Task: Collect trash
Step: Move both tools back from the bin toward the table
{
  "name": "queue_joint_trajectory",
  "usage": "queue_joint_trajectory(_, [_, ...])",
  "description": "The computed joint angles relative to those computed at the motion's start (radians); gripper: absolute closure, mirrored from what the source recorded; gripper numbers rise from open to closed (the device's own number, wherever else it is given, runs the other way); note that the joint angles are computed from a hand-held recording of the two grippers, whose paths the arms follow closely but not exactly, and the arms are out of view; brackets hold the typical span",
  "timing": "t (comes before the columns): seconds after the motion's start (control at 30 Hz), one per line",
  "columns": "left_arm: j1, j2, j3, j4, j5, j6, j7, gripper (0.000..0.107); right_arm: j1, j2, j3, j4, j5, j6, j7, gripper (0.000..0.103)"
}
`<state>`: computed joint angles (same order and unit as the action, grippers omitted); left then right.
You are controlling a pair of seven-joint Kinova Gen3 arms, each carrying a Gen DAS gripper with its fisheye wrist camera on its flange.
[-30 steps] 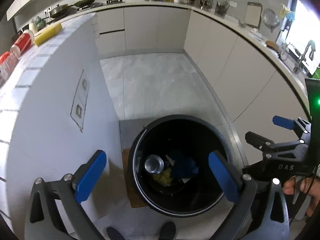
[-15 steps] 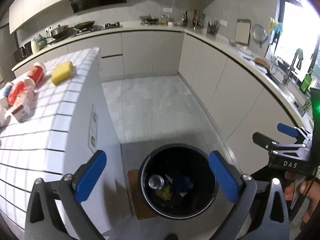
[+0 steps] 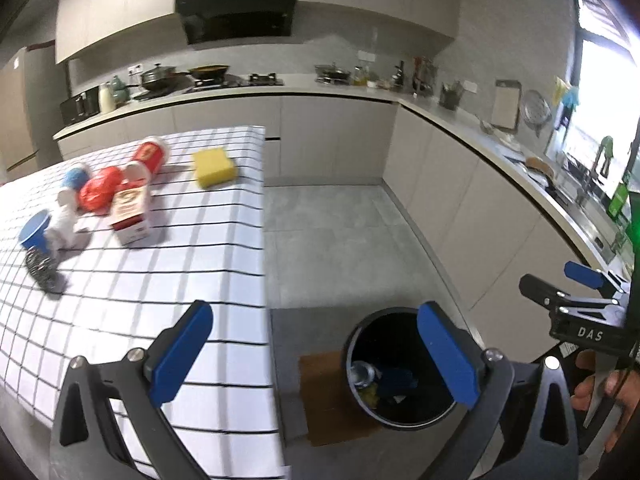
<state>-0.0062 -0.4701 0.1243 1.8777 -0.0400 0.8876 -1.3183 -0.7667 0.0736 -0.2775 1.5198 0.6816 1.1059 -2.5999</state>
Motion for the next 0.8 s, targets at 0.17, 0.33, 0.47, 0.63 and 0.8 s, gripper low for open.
queue_joint_trajectory(0.17, [-0.014,-0.067,-0.09,0.027,-0.007,0.018,-0.052,0.005,-0.077,0.044,-0.023,-0.072,0.035,0.045,-0.032,0.0])
queue_joint_trajectory(0.33, [-0.053,-0.11,-0.176,0.041,-0.008,0.035,-0.105,0.005,-0.154,0.099,-0.016,-0.151,0.042,0.038,-0.02,0.0])
queue_joint_trajectory(0.47, [-0.094,-0.128,-0.252,0.035,-0.013,0.059,-0.152,0.005,-0.23,0.154,0.012,-0.218,0.077,0.033,-0.006,0.0])
queue_joint_trajectory(0.63, [-0.142,-0.127,-0.346,0.033,-0.02,0.06,-0.215,0.005,-0.313,0.23,0.054,-0.325,0.095,0.026,0.04,0.0])
queue_joint_trajectory(0.8, [-0.176,-0.108,-0.44,0.027,-0.011,0.045,-0.286,0.005,-0.358,0.325,0.094,-0.476,0.033,0.052,0.129,0.0])
